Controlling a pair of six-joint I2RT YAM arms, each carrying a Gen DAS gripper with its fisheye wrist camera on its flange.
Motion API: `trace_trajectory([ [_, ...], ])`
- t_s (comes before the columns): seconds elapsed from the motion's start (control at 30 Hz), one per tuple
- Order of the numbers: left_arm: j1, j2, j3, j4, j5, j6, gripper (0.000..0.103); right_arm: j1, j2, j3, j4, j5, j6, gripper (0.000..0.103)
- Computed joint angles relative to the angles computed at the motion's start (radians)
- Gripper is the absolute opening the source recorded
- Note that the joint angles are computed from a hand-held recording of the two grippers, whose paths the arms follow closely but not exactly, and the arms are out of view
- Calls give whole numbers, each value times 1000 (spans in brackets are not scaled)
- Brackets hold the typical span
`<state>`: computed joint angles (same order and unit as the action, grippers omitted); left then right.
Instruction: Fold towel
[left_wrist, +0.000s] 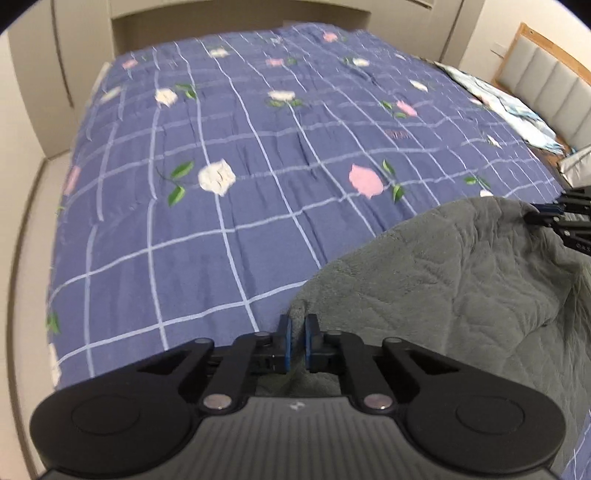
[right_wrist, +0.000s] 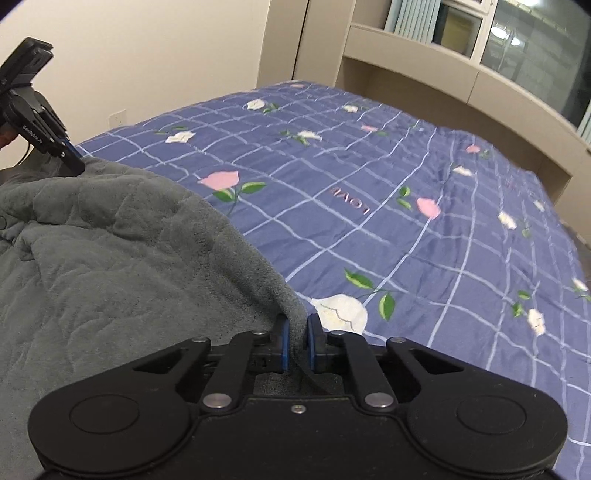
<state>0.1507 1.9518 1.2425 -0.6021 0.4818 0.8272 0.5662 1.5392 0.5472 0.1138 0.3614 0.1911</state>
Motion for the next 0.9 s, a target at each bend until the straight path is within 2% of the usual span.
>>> trace_trajectory([
  [0.17, 51, -253, -231, 145, 54, -36, 4, 135, -99, -14, -91, 158, 78, 9],
  [0.23, 85, -354, -301, 153, 85, -30, 4, 217, -150, -18, -153, 244, 122, 9],
  [0.37, 190, -555, -410, 90, 167, 24, 4, 423, -237, -5, -338, 432, 279, 8],
  [0.5, 348, -730, -476, -75, 279, 172, 4, 672, -238, 57, -615, 609, 573, 8],
  [0.57, 450, -788, -496, -176, 337, 281, 4, 794, -192, 110, -791, 675, 776, 7],
  [0.7, 718, -811, -498, -480, 423, 653, 4, 1026, -22, 254, -1184, 720, 1256, 7],
  [0.8, 916, -748, -494, -684, 417, 977, 4, 1177, 115, 357, -1409, 692, 1570, 7],
  [0.9, 1084, -675, -513, -776, 363, 1213, 4, 1294, 247, 450, -1534, 637, 1771, 7],
])
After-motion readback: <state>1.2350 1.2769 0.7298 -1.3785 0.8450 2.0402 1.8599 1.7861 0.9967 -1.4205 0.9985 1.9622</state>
